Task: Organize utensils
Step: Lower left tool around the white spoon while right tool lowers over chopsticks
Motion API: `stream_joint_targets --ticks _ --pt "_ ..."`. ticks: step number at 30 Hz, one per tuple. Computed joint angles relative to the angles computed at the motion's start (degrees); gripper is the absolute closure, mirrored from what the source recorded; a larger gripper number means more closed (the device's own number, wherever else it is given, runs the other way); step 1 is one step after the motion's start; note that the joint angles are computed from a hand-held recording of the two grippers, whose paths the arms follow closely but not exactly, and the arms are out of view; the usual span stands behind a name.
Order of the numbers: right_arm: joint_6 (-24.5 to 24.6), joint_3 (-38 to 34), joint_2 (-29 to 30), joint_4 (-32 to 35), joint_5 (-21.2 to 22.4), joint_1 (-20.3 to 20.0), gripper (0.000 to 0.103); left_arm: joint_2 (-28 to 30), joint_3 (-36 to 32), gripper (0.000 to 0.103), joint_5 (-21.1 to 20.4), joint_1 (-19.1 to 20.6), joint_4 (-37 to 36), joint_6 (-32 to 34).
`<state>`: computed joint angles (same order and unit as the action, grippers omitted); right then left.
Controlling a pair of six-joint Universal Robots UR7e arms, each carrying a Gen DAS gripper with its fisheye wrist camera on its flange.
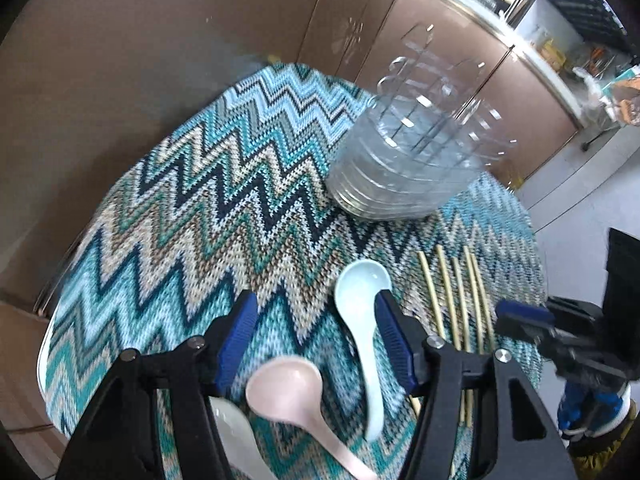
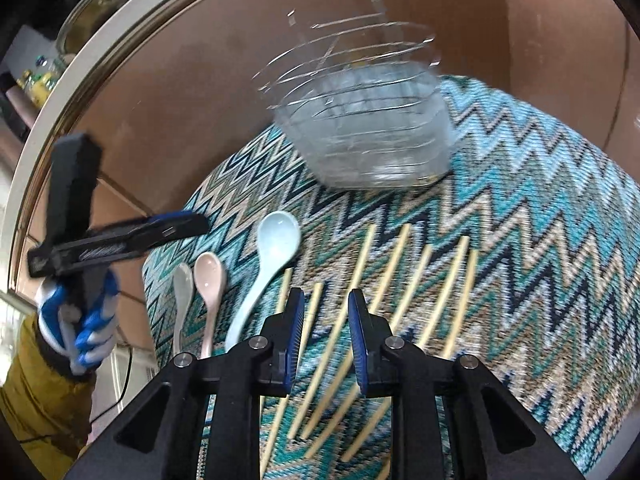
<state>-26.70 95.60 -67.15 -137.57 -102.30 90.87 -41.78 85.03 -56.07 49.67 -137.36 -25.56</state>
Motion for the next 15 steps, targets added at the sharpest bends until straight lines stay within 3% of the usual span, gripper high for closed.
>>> stream_joint_targets --ticks 15 --pt "-0.13 -3.17 4.48 6.20 -3.33 1.42 0.081 7.53 -10.83 0.074 -5.89 3.12 10.57 1.17"
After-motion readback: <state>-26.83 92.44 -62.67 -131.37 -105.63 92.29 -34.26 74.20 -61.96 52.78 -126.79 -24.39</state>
